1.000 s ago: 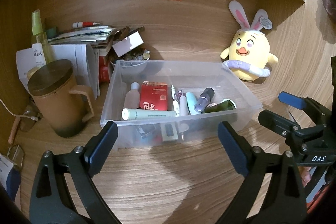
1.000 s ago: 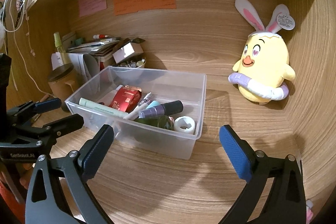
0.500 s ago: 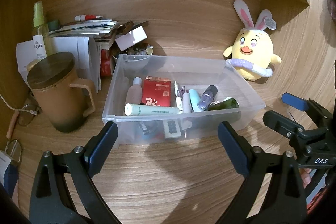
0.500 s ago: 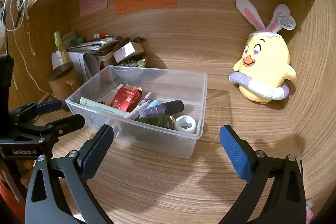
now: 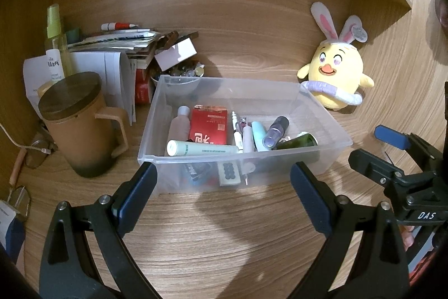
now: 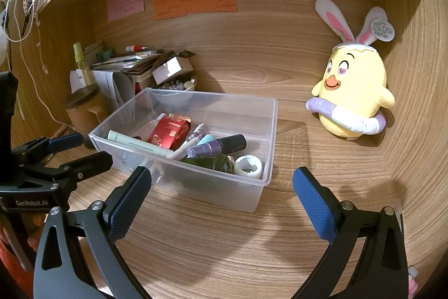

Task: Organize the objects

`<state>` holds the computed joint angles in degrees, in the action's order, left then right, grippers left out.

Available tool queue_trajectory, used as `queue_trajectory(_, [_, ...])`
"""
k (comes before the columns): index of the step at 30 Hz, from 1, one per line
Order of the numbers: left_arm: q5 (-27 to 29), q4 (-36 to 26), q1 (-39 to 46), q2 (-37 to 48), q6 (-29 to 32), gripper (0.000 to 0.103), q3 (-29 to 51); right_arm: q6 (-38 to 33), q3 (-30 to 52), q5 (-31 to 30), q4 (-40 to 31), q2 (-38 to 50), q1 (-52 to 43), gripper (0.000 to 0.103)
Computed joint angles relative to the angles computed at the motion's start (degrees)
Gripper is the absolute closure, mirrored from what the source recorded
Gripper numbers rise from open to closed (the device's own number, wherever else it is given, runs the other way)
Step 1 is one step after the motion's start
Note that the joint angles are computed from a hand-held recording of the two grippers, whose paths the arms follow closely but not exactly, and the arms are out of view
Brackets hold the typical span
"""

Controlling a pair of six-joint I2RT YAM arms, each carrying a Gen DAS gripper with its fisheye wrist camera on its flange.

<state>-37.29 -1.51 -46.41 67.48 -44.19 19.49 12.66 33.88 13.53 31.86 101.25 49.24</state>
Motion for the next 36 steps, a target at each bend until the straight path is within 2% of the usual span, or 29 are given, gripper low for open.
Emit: queue_trajectory(36, [-0.5, 0.5, -1.8, 1.2, -0.3, 0.006, 0.4, 0.5, -0.5, 0.3, 0.3, -0.3, 0.6, 0.002])
